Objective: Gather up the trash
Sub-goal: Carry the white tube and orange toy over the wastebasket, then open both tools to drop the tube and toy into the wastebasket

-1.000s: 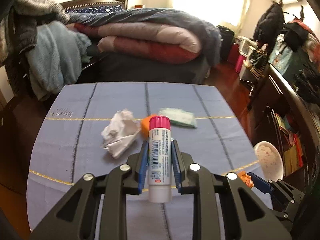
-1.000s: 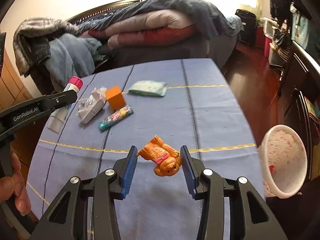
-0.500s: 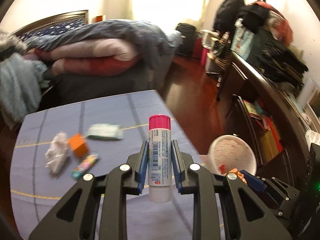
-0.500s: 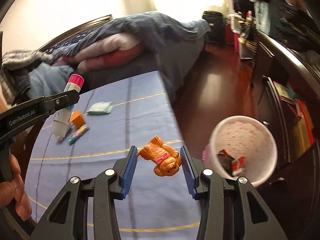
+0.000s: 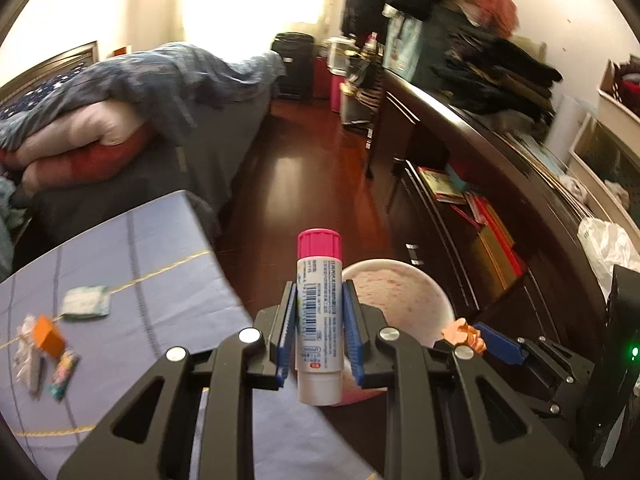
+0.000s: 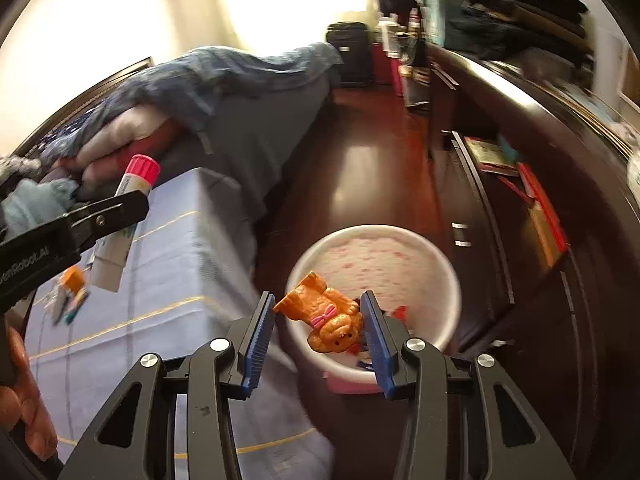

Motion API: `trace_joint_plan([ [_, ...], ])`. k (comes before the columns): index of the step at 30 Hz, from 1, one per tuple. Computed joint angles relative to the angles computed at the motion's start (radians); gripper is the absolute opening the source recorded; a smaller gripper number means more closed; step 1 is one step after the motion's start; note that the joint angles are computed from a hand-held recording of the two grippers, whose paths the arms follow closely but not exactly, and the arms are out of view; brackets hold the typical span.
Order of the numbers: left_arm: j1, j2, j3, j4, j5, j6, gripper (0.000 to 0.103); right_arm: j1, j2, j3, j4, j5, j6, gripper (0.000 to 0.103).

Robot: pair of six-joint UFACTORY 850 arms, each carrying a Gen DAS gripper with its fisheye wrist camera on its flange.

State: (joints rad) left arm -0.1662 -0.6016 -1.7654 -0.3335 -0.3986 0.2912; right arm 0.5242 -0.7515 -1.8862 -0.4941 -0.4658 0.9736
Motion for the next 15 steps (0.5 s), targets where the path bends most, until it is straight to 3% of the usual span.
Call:
trace_joint_plan([
  [9,-0.065,-0.199,-0.245,-0.046,-0.119,0.071,0.027,-0.063,-0.031,0.014,-0.093,-0.013,0.096,0.045],
  [10,-0.069,-0.216,-0.265,-0.066,-0.126,0.090,0.045,-0.067,-0.035,0.013,-0.100,-0.010,0.101,0.045],
  [12,-0.075,-0.255,-0.309,-0.098,-0.125,0.117,0.070,-0.076,-0.056,0.003,-0.137,-0.001,0.127,0.049],
  [15,-0.080,-0.294,-0.360,-0.079,-0.124,0.109,0.072,-0.084,-0.085,-0.017,-0.148,-0.004,0.134,0.051],
])
